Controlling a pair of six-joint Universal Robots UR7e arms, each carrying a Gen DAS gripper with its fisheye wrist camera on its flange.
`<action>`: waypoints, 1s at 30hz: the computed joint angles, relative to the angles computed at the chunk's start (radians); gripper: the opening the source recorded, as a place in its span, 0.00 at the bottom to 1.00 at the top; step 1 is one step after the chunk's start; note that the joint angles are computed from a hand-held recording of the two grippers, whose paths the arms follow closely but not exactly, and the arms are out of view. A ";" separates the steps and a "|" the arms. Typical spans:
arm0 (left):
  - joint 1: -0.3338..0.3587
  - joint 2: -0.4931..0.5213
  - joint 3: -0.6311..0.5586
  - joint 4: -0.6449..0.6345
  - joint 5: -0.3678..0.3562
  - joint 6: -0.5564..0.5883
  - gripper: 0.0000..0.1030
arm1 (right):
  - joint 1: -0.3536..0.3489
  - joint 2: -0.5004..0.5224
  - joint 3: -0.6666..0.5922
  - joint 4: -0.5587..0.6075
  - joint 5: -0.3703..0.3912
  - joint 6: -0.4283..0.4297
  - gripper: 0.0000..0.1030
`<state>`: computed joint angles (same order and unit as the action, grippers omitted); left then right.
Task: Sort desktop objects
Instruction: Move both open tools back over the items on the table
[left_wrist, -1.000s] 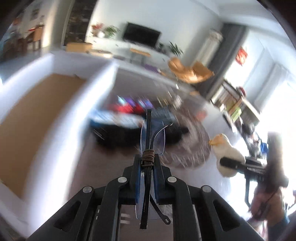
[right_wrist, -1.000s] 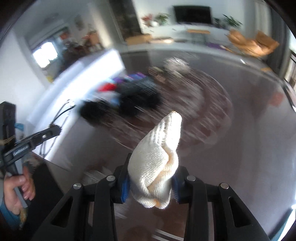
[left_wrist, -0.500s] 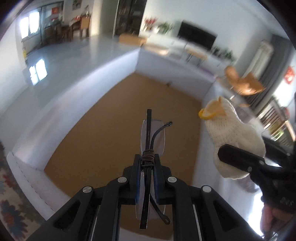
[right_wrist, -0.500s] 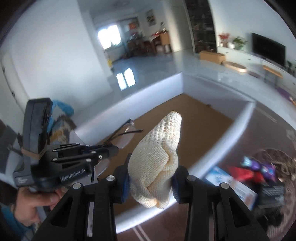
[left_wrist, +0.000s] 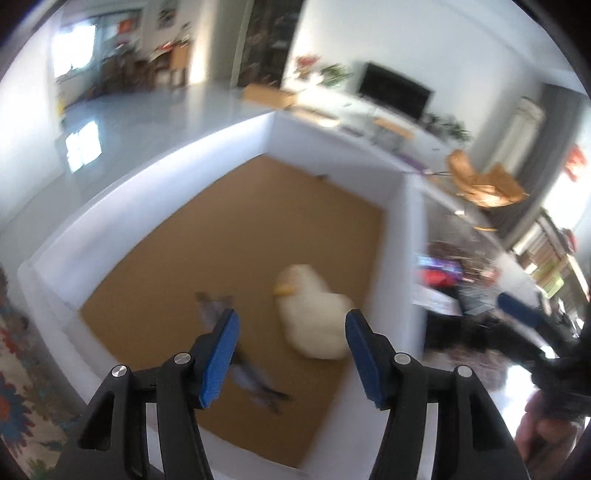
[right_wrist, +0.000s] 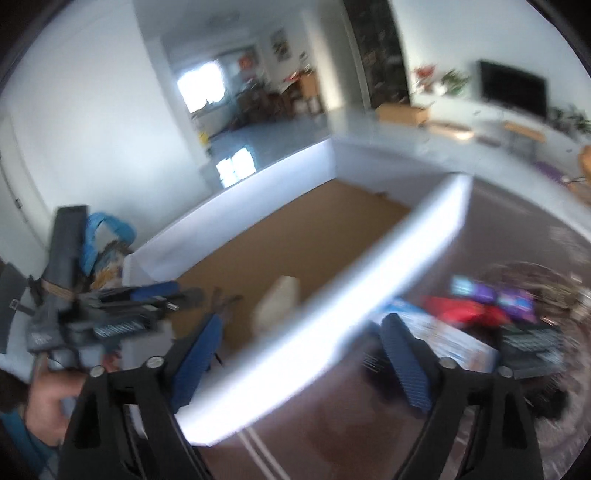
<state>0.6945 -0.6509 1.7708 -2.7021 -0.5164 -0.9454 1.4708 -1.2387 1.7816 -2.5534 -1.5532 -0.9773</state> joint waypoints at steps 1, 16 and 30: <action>-0.015 0.023 -0.019 -0.031 -0.004 0.043 0.58 | -0.015 -0.006 -0.007 -0.018 -0.007 -0.004 0.89; -0.014 0.473 -0.514 0.124 -0.217 0.324 0.91 | -0.290 0.020 -0.070 -0.286 -0.247 -0.080 0.90; 0.035 0.579 -0.684 0.156 -0.151 0.438 1.00 | -0.293 0.039 -0.055 -0.343 -0.256 -0.039 1.00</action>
